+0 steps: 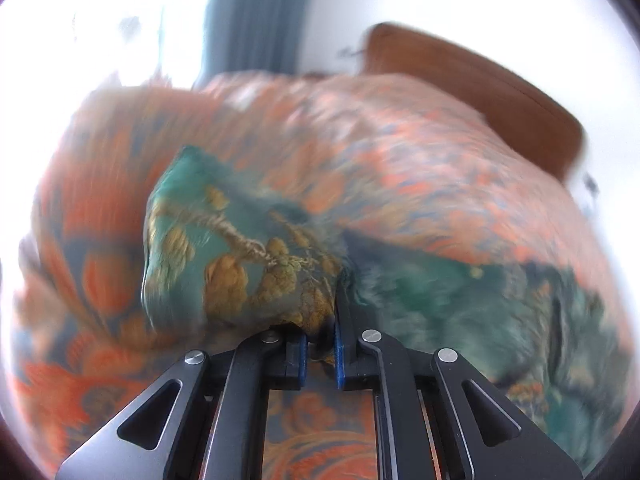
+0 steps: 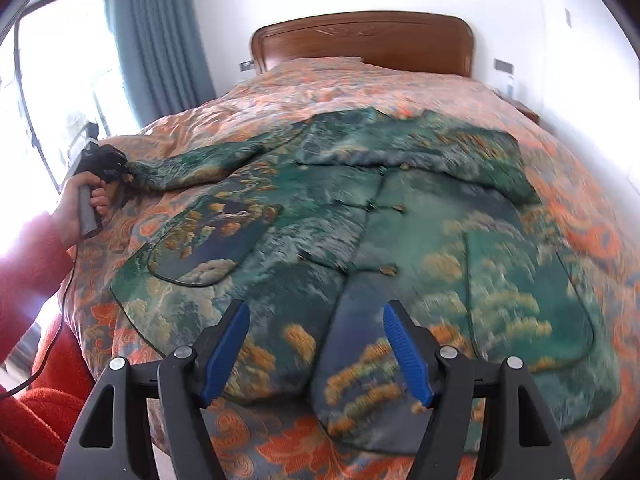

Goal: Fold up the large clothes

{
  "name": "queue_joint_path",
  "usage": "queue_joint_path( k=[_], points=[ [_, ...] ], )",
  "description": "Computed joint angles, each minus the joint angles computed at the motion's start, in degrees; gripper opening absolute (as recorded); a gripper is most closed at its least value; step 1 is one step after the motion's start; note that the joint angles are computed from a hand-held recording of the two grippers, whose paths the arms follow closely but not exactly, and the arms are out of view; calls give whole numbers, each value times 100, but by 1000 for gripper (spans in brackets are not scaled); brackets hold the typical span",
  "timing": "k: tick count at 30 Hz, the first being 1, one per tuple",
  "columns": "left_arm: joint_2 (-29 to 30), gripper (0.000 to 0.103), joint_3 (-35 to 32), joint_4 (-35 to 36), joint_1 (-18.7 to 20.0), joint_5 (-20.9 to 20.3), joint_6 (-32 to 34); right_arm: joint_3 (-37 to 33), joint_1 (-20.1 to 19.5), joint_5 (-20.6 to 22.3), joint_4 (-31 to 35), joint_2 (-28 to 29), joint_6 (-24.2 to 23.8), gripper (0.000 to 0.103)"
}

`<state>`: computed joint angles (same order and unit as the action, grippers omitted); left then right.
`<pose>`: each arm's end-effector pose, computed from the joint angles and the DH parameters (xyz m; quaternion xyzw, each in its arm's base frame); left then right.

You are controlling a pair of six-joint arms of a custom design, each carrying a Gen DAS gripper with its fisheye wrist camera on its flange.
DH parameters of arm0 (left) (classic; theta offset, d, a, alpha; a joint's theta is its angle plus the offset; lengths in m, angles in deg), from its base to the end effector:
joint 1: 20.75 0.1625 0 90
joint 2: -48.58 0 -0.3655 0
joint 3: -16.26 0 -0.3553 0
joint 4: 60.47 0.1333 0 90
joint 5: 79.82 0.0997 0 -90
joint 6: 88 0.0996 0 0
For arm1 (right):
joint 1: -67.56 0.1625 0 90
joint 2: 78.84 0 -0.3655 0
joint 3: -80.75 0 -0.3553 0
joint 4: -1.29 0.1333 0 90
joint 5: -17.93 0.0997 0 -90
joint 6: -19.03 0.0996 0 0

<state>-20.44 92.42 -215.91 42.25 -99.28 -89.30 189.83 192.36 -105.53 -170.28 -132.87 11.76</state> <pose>-0.0536 -0.6057 0.5270 -0.1156 0.7577 -0.5089 0.3918 0.3751 -0.4024 0.1373 0.2730 -0.8937 0.2800 0.2199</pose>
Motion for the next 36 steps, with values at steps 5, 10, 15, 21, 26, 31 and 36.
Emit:
queue_joint_path(
  k=[5, 10, 15, 21, 26, 31, 36],
  points=[
    [883, 8, -378, -1560, -751, 239, 3000, 189, -112, 40, -199, -182, 280, 71],
    [1549, 8, -82, -2406, -1079, -87, 4934, 280, -125, 24, -393, -282, 307, 71],
    [1390, 9, 888, -648, -1162, -284, 4346, 483, -174, -60, -539, -462, 329, 71],
    [949, 41, 1647, 404, -1230, -598, 4188, 671, -285, -238, -483, -634, 530, 71],
    [-43, 77, 2086, 1723, -1376, -1373, 2878, 544, -311, -292, -427, -573, 575, 71],
    [-832, 77, 2613, 2352, -1528, -1477, 1357, -54, -464, 398, -48, -279, 625, 71],
    [-1421, 77, 2960, 2438, -1471, -1258, 203, -1216, -1101, 2400, 1036, 395, 1833, 71]
  ],
)
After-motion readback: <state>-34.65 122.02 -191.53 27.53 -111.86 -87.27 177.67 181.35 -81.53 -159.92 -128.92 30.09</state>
